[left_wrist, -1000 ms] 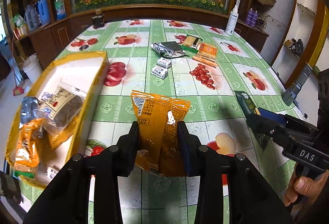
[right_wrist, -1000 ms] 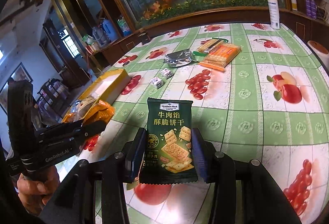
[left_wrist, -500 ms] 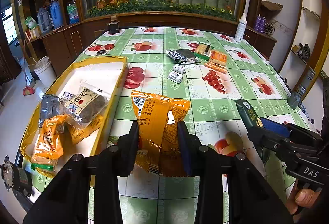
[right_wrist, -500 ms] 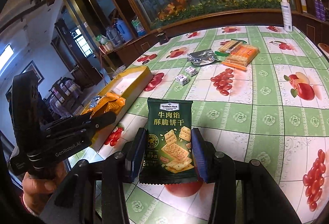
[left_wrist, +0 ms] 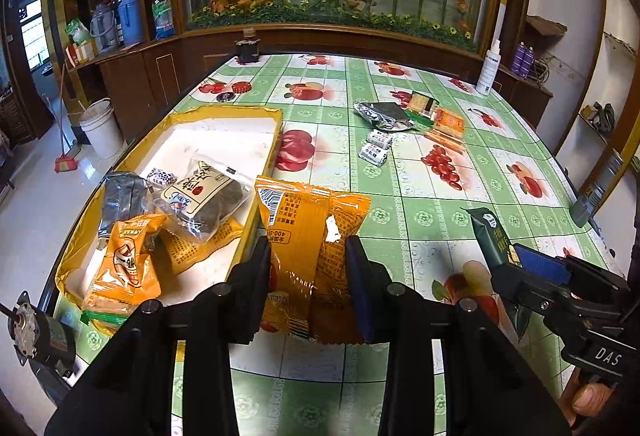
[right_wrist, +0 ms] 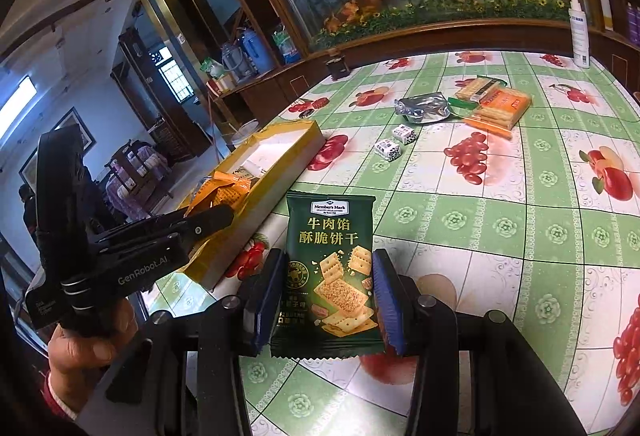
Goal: Organize snacks
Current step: 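Lift and carry the orange packet and green cracker pack over the tray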
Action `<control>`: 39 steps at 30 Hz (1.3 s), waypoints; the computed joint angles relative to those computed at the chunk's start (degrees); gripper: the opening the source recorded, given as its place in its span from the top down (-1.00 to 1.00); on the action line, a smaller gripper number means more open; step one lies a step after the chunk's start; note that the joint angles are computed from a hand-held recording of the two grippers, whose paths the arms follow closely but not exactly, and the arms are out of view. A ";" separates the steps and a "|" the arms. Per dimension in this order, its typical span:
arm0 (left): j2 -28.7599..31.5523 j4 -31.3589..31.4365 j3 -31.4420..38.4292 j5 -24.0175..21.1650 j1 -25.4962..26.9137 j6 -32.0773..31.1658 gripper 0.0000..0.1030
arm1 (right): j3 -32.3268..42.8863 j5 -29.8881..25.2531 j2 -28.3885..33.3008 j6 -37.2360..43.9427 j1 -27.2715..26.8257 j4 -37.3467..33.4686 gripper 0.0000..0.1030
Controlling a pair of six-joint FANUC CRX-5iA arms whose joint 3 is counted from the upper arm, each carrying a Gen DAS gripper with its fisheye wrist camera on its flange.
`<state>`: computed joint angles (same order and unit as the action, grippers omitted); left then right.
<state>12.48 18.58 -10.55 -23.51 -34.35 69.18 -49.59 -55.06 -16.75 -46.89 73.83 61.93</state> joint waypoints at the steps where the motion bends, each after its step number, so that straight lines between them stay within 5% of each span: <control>1: -0.01 -0.06 -0.01 -0.01 0.09 0.14 0.35 | 0.11 0.09 0.13 0.09 -0.02 0.00 0.13; 9: -0.11 -0.63 -0.16 0.09 0.61 0.71 0.34 | 0.17 1.38 0.51 -0.03 -0.71 0.42 0.13; 20: -0.15 -0.83 -0.69 0.39 2.83 2.11 0.34 | 2.30 10.65 3.69 3.62 -7.35 3.58 0.13; 29: 0.88 -2.13 0.14 -0.25 7.32 5.69 0.34 | 10.91 23.82 12.82 13.91 -18.77 8.05 0.13; 39: 3.84 -2.07 2.95 -1.33 10.98 7.60 0.34 | 22.02 31.74 24.80 25.24 -26.89 2.63 0.13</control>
<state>16.32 16.52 -7.60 -24.84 -23.37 76.78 -27.57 -23.32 8.05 -21.65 46.94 64.56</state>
